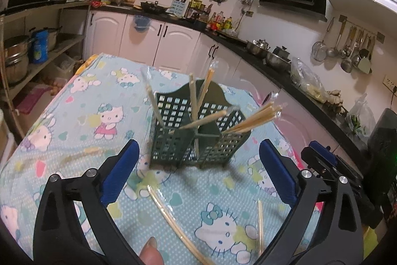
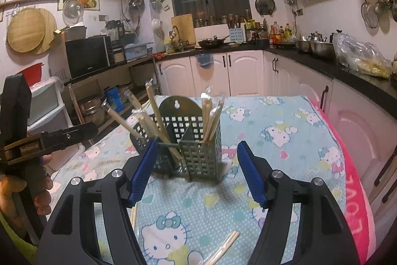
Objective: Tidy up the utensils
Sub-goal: 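Move both open tools back toward the wrapped chopsticks on the cloth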
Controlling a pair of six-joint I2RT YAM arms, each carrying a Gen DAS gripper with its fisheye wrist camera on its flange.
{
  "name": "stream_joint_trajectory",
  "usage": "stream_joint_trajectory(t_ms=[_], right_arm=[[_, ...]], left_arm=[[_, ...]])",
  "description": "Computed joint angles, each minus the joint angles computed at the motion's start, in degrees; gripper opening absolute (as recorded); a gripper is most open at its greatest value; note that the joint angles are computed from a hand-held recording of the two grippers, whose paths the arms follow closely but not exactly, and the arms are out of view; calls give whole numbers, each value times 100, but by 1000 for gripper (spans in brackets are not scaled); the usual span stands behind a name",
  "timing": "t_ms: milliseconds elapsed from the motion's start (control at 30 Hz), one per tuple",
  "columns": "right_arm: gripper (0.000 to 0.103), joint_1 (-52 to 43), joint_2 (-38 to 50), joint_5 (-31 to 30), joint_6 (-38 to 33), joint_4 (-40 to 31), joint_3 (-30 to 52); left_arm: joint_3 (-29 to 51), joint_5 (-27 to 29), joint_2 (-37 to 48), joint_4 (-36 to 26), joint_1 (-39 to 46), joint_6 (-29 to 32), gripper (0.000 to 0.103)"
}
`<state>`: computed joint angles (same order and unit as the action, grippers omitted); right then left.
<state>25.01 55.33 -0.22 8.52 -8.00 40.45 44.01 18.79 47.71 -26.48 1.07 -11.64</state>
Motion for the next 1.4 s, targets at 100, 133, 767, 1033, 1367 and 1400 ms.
stream_joint_trajectory(t_ms=[100, 133, 767, 1033, 1367, 1400], right_arm=[[65, 93, -52, 61, 29, -86, -67], [65, 98, -54, 57, 34, -108, -72], [65, 223, 197, 122, 231, -625, -565], [65, 0, 387, -267, 313, -744, -861], [65, -348, 1026, -616, 289, -702, -823], [64, -371, 1149, -638, 269, -690, -773]], left_arm=[[-123, 4, -59, -46, 21, 1, 89], [-174, -6, -86, -60, 26, 5, 89], [-991, -162, 61, 98, 72, -2, 89], [-1205, -125, 389, 260, 29, -15, 89], [-1362, -24, 1004, 611, -52, -77, 79], [-1367, 53, 1105, 661, 2, -93, 77]])
